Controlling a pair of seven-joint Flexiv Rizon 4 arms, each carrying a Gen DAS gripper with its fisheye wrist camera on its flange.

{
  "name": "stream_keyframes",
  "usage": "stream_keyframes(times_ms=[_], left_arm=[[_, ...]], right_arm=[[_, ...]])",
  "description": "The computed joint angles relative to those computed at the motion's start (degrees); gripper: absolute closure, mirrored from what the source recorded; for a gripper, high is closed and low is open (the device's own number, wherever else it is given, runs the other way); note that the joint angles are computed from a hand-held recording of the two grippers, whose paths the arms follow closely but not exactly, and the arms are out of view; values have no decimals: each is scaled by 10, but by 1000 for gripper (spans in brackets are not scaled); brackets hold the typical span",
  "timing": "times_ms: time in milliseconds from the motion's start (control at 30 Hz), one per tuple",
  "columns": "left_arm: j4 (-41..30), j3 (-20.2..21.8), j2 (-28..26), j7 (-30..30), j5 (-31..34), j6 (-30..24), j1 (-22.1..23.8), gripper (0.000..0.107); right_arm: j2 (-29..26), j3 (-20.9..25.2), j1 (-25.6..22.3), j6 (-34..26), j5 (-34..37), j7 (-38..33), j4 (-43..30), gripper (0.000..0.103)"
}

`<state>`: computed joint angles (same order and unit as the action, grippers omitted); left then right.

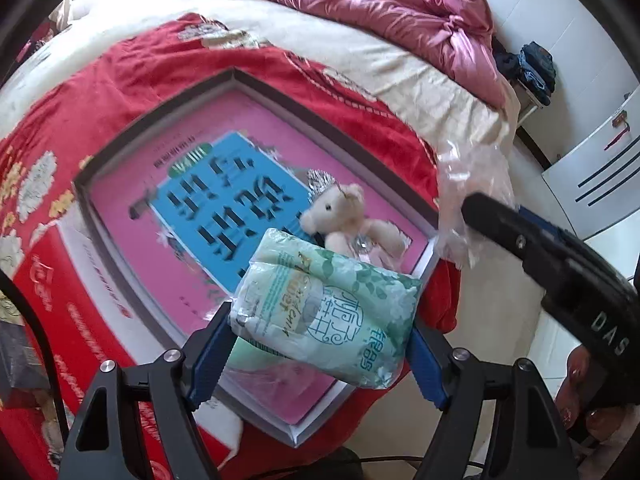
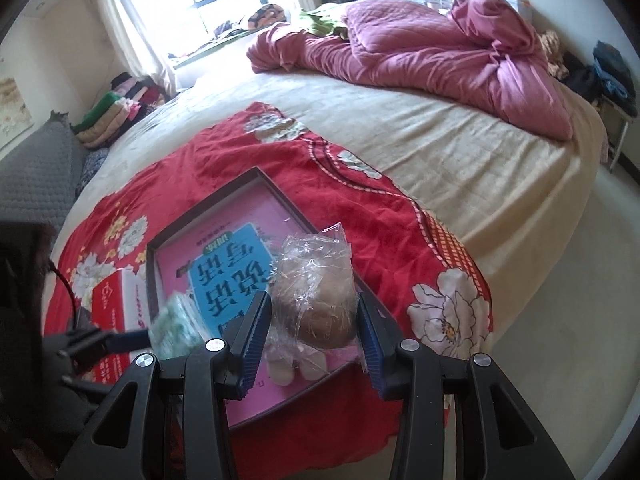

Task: Organize soft objects
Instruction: 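Carry the tissue pack with the left tool while the right tool carries the bag to the tray, then lower and release the tissue pack with the left tool while the right tool releases the bag in the tray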

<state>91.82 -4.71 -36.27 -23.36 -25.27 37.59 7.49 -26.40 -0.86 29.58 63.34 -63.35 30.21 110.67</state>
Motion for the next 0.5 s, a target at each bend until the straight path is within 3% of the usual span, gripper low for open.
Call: stream_keyframes(times_ms=[500], left_arm=[[2, -1, -13, -3, 17, 23, -9, 28]], right_arm=[[-47, -20, 7, 36, 40, -34, -23, 58]])
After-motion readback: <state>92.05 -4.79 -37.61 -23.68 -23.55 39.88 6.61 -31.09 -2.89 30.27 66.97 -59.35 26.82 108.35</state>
